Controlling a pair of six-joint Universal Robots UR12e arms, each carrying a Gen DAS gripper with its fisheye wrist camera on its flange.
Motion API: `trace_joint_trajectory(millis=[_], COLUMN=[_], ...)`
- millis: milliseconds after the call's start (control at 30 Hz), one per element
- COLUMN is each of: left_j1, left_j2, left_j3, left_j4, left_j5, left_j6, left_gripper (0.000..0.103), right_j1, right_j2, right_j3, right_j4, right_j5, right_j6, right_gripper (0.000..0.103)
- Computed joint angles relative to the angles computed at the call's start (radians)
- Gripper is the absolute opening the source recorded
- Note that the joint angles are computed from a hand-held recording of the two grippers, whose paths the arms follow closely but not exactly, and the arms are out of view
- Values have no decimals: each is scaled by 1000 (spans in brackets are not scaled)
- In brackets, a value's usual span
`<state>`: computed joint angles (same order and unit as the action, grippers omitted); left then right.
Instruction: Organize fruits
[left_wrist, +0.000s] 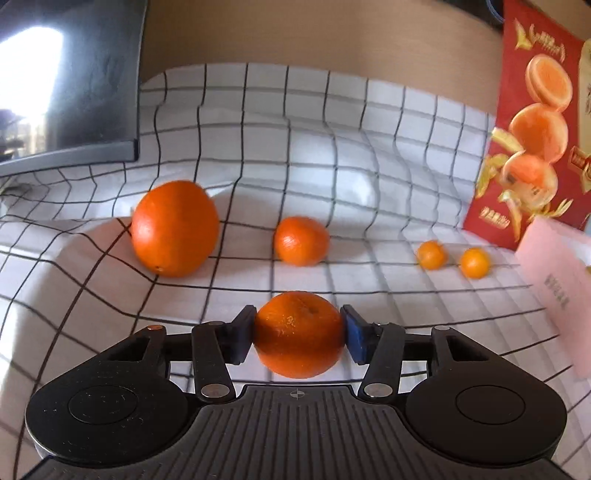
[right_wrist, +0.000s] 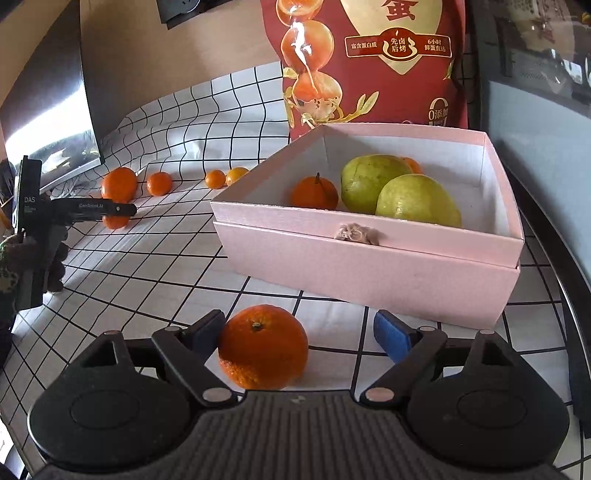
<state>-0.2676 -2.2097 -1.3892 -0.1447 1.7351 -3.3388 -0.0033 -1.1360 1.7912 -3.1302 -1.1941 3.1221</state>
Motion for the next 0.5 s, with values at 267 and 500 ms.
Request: trace_joint_trajectory(millis=[267, 500], left_j1=[-63, -116], left_j2=[66, 51], left_j3=[-146, -169], left_j4=[212, 184], left_j5=[-299, -371], left_j6=[-55, -60], left_gripper=[55, 55], right_j1=[11, 30], right_j2=[2, -9], right_j3=[-11, -9], right_j4=[28, 58], right_j5=[-28, -82], right_j6=[-36, -11], right_gripper=[96, 103])
